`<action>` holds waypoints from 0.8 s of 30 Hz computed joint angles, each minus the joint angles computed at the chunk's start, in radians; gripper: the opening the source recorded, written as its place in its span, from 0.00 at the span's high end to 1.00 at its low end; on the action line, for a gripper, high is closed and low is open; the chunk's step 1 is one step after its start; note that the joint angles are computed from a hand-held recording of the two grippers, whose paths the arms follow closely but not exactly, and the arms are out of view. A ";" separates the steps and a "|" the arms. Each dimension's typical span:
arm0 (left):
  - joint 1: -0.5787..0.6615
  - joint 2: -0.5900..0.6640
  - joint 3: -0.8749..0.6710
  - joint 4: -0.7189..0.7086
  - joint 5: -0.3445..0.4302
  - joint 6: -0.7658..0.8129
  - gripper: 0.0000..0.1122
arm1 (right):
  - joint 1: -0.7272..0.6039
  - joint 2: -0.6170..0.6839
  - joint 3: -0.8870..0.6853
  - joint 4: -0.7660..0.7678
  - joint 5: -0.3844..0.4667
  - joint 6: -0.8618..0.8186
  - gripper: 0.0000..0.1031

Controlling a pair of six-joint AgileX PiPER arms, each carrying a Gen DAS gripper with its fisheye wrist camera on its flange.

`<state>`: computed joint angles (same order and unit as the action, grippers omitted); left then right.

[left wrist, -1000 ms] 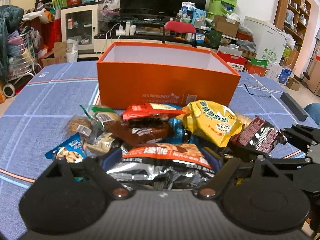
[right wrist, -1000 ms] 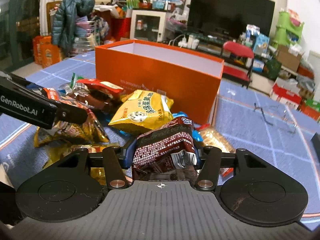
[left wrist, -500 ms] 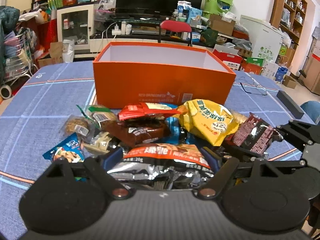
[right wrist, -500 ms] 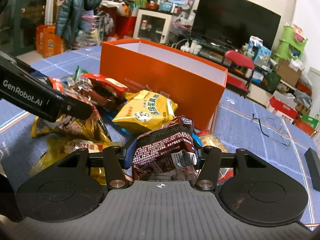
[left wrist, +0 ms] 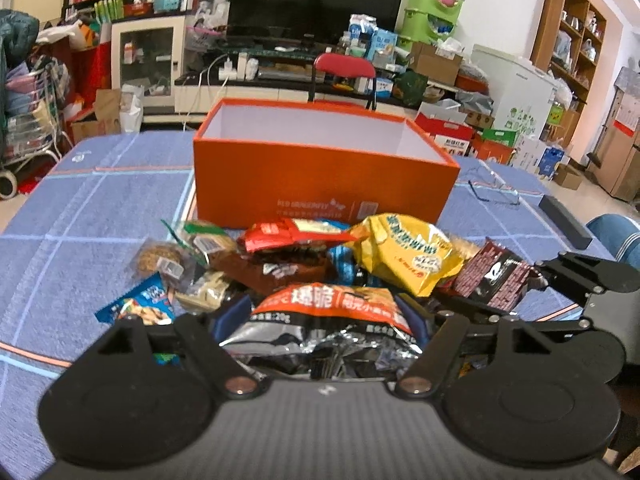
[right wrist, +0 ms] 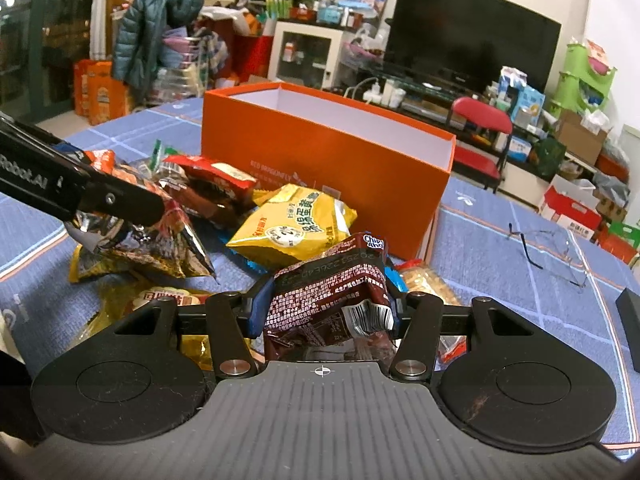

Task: Organize snacks
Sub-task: 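Lift both held bags and carry them over the orange box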

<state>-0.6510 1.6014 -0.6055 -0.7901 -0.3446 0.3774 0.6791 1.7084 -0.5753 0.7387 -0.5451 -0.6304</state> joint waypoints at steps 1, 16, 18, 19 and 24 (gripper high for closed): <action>-0.006 -0.010 0.006 -0.008 -0.006 0.009 0.34 | 0.002 -0.003 0.005 0.000 -0.005 0.003 0.62; -0.035 -0.127 0.038 -0.067 -0.010 0.076 0.36 | 0.046 -0.074 0.039 0.087 -0.045 -0.056 0.62; -0.032 -0.129 0.036 -0.071 -0.007 0.080 0.37 | 0.045 -0.077 0.036 0.088 -0.040 -0.059 0.62; -0.032 -0.130 0.033 -0.083 -0.005 0.095 0.38 | 0.039 -0.080 0.034 0.082 -0.033 -0.059 0.62; -0.036 -0.129 0.033 -0.111 -0.013 0.124 0.39 | 0.034 -0.081 0.029 0.078 -0.025 -0.059 0.62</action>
